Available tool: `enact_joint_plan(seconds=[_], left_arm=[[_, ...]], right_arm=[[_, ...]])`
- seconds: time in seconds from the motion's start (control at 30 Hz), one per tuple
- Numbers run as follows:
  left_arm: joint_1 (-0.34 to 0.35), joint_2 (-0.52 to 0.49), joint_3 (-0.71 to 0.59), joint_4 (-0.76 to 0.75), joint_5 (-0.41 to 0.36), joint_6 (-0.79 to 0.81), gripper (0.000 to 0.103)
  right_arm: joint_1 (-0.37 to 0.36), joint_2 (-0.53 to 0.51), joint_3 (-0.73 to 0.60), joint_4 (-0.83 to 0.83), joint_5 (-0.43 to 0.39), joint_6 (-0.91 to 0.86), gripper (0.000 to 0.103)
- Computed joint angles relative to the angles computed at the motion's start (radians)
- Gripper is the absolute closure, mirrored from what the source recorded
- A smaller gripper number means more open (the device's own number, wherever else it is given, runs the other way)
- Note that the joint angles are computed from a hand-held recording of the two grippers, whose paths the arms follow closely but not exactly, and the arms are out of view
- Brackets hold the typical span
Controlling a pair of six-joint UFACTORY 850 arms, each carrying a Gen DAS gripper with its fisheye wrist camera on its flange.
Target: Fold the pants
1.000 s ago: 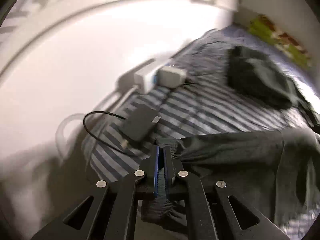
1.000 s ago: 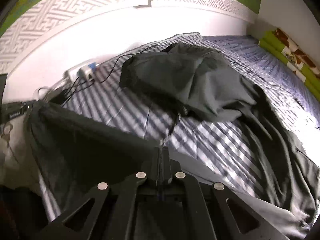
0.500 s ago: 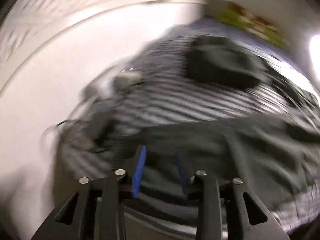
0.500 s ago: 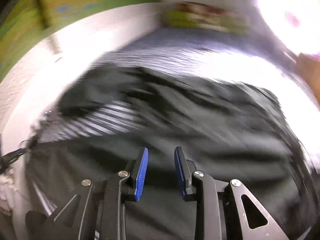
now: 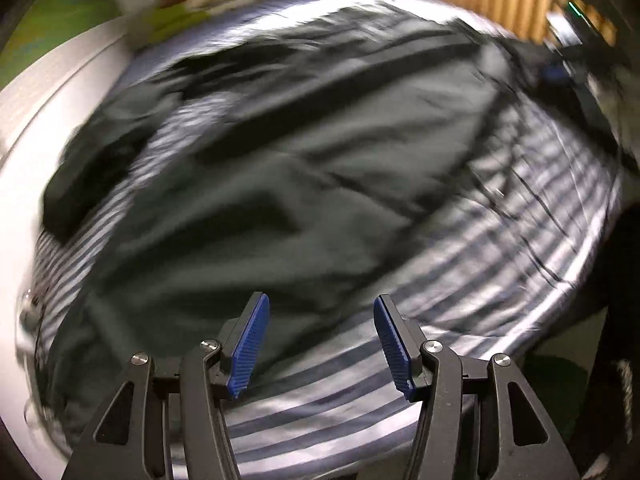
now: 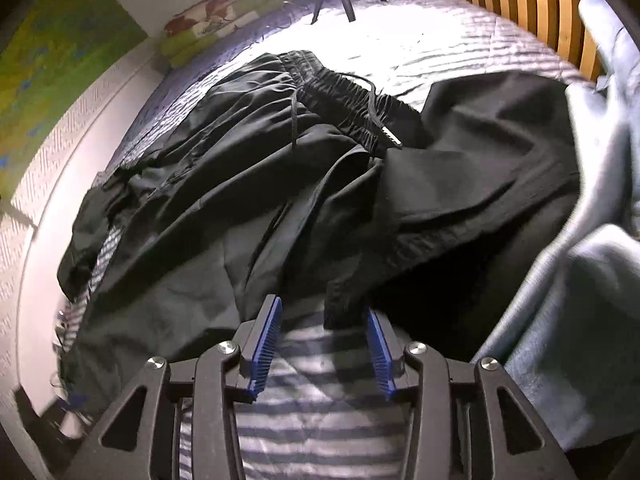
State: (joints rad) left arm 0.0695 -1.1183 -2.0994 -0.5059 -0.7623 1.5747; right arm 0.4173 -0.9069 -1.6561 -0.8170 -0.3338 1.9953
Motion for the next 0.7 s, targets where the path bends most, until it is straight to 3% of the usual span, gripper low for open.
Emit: enact_joint_plan(seconds=[0.1,0.17,0.23,0.27,0.3,0.37,0.4,0.43,0.47,0.5,0.57,0.7], left_arm=[[-0.032,0.054,0.144,-0.004,0.163,0.116,0.043],[-0.041,0.047,0.15,-0.025,0.202,0.145,0.041],[-0.048,0.02,0.095,-0.008,0.181,0.096,0.043],[-0.051,0.007,0.073,-0.001,0.181,0.08,0.052],[-0.054,-0.02,0.024,0.029,0.157,0.035,0.075],[-0.06,-0.072,-0.074,0.086,0.074,-0.062,0.096],[-0.063,-0.072,-0.078,0.088,0.077,-0.072,0.101],[-0.064,-0.059,-0.057,0.075,0.101,-0.055,0.101],[-0.066,-0.06,-0.062,0.063,0.102,-0.046,0.101],[-0.063,-0.06,-0.072,0.05,0.083,-0.042,0.102],[-0.053,-0.061,-0.1,0.034,0.04,-0.045,0.102],[-0.027,-0.053,-0.153,-0.005,-0.086,-0.045,0.102]], right_arm=[[-0.018,-0.042,-0.054,0.046,0.025,-0.057,0.059],[-0.029,-0.077,-0.104,0.119,0.0,-0.149,0.059],[-0.039,-0.097,-0.129,0.144,-0.006,-0.174,0.057],[-0.043,-0.103,-0.137,0.142,0.0,-0.173,0.056],[-0.046,-0.11,-0.148,0.135,-0.003,-0.173,0.056],[-0.056,-0.125,-0.167,0.136,-0.009,-0.181,0.056],[-0.061,-0.13,-0.171,0.122,-0.006,-0.16,0.056],[-0.064,-0.133,-0.176,0.117,-0.006,-0.152,0.057],[-0.065,-0.133,-0.179,0.097,-0.015,-0.13,0.064],[-0.065,-0.133,-0.184,0.092,-0.034,-0.124,0.082],[-0.065,-0.114,-0.165,0.093,-0.057,-0.128,0.094],[-0.047,-0.031,-0.065,-0.102,-0.049,0.062,0.098]])
